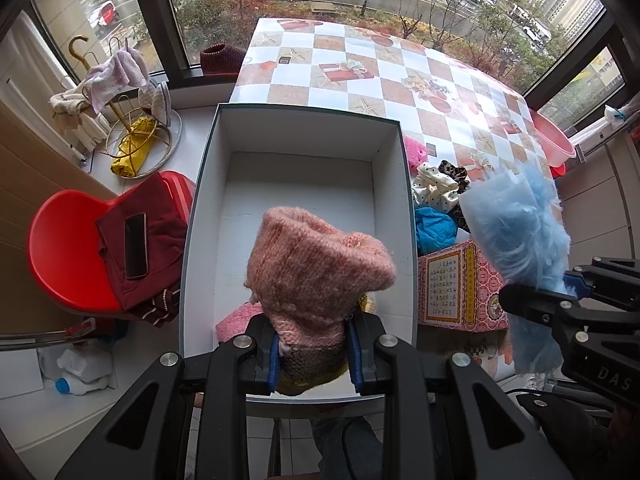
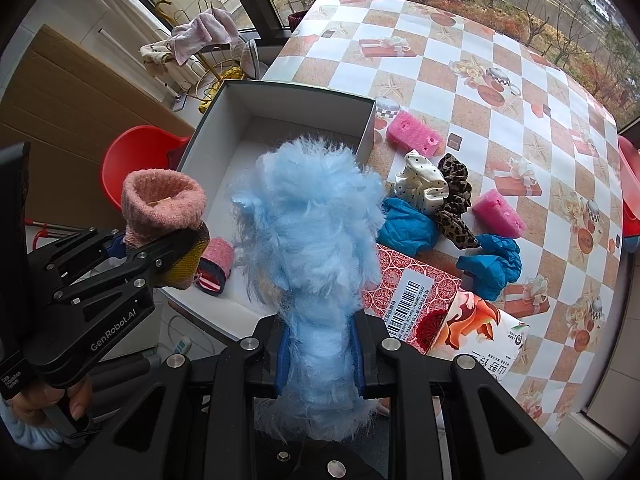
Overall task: Organize soft objects
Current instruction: 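Carry the beanie and blue plush over the white box with both tools, then lower the beanie and plush into the box and open both tools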
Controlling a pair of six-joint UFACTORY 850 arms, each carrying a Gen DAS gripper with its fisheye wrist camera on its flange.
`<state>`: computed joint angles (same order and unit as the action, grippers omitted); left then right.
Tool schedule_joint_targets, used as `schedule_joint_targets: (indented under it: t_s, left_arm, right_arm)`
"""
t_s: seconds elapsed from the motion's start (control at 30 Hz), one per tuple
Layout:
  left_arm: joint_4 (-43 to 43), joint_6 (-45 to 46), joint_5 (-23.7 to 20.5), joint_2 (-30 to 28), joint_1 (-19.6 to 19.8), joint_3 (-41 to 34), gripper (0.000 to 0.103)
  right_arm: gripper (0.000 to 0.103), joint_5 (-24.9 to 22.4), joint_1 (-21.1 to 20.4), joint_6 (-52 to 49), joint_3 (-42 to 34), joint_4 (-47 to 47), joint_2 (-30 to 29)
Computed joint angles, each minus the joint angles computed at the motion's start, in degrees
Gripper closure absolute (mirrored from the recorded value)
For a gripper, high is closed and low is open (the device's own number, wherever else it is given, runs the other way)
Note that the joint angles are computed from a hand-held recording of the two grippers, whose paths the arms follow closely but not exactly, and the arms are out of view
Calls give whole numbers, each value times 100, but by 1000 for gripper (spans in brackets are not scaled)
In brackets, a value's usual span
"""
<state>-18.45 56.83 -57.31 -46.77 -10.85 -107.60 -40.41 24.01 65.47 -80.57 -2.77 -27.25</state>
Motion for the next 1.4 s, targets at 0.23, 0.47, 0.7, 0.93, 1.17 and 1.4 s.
schedule_joint_targets:
  t_s: [0.23, 0.47, 0.7, 0.93, 1.17, 1.4]
  left_arm:
    - [93, -150, -99, -143, -26, -204, 75]
    - [195, -343, -147, -359, -72, -535, 75]
    - [378, -711, -220, -800, -157, -1198, 75]
    - [523, -1068, -323, -1232, -278, -1762, 74]
    - [640, -1389, -282, -1383, -338, -1971, 61]
    - [572, -1379, -27, -1184, -323, -1668, 20]
  right_arm:
    - [79, -6, -67, -187, -66, 150, -79]
    - [79, -40, -190, -530, -206, 369, -204]
    - [79, 176, -421, -992, -425, 786, -444]
    - [79, 103, -663, -1449, -1024, 1089, -901]
    - [75, -159, -769, -1608, -1586, 1011, -1280]
    - [20, -70, -749, -1388, -1621, 606, -1212]
